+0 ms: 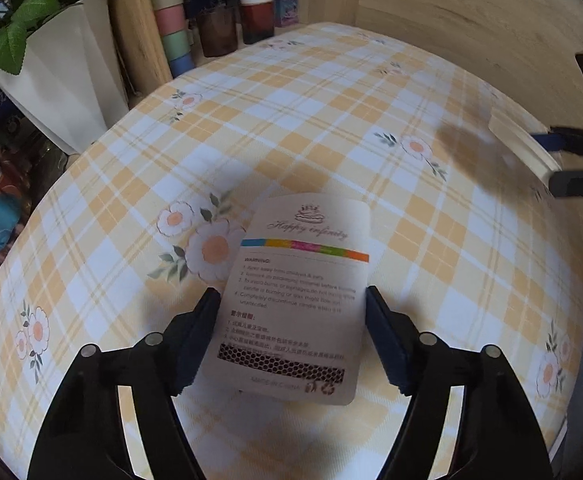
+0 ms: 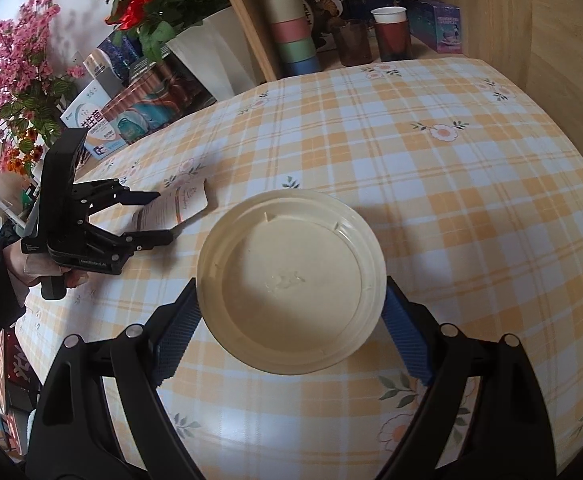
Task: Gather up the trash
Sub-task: 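Grasp the white paper card with the left gripper while the right gripper holds the lid, then carry the white lid and paper card over the brown bin with both grippers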
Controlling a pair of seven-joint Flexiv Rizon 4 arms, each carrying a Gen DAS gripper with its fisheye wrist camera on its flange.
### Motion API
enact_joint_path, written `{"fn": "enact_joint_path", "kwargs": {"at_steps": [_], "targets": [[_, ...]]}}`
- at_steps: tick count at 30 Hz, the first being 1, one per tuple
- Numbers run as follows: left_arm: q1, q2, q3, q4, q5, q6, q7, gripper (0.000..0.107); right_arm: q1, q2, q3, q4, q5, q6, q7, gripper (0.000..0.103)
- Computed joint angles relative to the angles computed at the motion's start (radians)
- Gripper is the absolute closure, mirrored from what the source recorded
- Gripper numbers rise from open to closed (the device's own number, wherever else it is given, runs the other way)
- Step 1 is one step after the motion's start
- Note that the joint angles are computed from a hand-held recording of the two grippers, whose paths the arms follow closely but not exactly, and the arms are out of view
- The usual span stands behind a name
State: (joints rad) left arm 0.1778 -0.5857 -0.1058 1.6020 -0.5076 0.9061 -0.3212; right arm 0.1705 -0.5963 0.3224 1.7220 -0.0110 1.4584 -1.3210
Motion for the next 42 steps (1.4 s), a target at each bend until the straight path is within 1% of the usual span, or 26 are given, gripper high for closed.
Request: {"fn": "enact_joint_path", "kwargs": {"at_steps": [4, 8, 12, 15, 17, 20, 24, 26, 28, 29, 31, 34, 36, 38, 40, 42], "targets": [[0.004, 0.046, 0.013, 0.056, 0.009, -0.021, 0.019, 0.040, -0.002, 0.010, 0.015, 0.012, 0.010, 0.010, -0.001, 0.017], [0.012, 0.107, 0.020, 0.145, -0.027, 0.003, 0.026, 0.041, 0.004, 0.034, 0.025, 0.041, 0.018, 0.033, 0.001, 0.017], [0.032, 0.213, 0.014, 0.285, -0.156, 0.047, 0.060, 0.041, 0.009, 0.065, 0.039, 0.085, 0.024, 0.066, 0.007, 0.017], [0.023, 0.299, 0.028, 0.382, -0.264, 0.074, 0.089, 0.041, 0.019, 0.093, 0.044, 0.125, 0.019, 0.092, 0.014, 0.017], [0.008, 0.371, 0.046, 0.457, -0.360, 0.096, 0.105, 0.040, 0.025, 0.112, 0.050, 0.152, 0.015, 0.110, 0.021, 0.017], [-0.029, 0.455, 0.087, 0.535, -0.466, 0.118, 0.091, 0.040, 0.053, 0.150, 0.042, 0.202, 0.002, 0.136, 0.043, 0.017], [-0.082, 0.578, 0.148, 0.643, -0.559, 0.155, 0.071, 0.040, 0.119, 0.206, -0.002, 0.277, -0.037, 0.170, 0.089, 0.017], [-0.098, 0.633, 0.180, 0.685, -0.555, 0.156, 0.032, 0.040, 0.149, 0.229, -0.020, 0.309, -0.057, 0.183, 0.113, 0.017], [-0.115, 0.700, 0.210, 0.735, -0.578, 0.168, 0.014, 0.039, 0.215, 0.260, -0.080, 0.355, -0.092, 0.201, 0.147, 0.017], [-0.122, 0.729, 0.223, 0.756, -0.581, 0.173, 0.000, 0.039, 0.263, 0.279, -0.122, 0.384, -0.116, 0.211, 0.168, 0.017], [-0.133, 0.794, 0.249, 0.802, -0.580, 0.181, -0.032, 0.039, 0.300, 0.302, -0.145, 0.422, -0.147, 0.221, 0.194, 0.017], [-0.139, 0.891, 0.282, 0.868, -0.528, 0.200, -0.094, 0.039, 0.321, 0.325, -0.142, 0.458, -0.177, 0.225, 0.225, 0.017], [-0.143, 0.948, 0.303, 0.903, -0.488, 0.208, -0.132, 0.039, 0.376, 0.350, -0.185, 0.492, -0.207, 0.238, 0.255, 0.017], [-0.141, 1.010, 0.330, 0.938, -0.446, 0.198, -0.178, 0.039, 0.416, 0.374, -0.208, 0.524, -0.235, 0.250, 0.278, 0.017], [-0.130, 1.073, 0.360, 0.965, -0.398, 0.173, -0.226, 0.039, 0.420, 0.389, -0.195, 0.544, -0.249, 0.257, 0.289, 0.017], [-0.108, 1.136, 0.394, 0.987, -0.345, 0.136, -0.276, 0.038, 0.450, 0.406, -0.213, 0.566, -0.268, 0.263, 0.307, 0.017]]}}
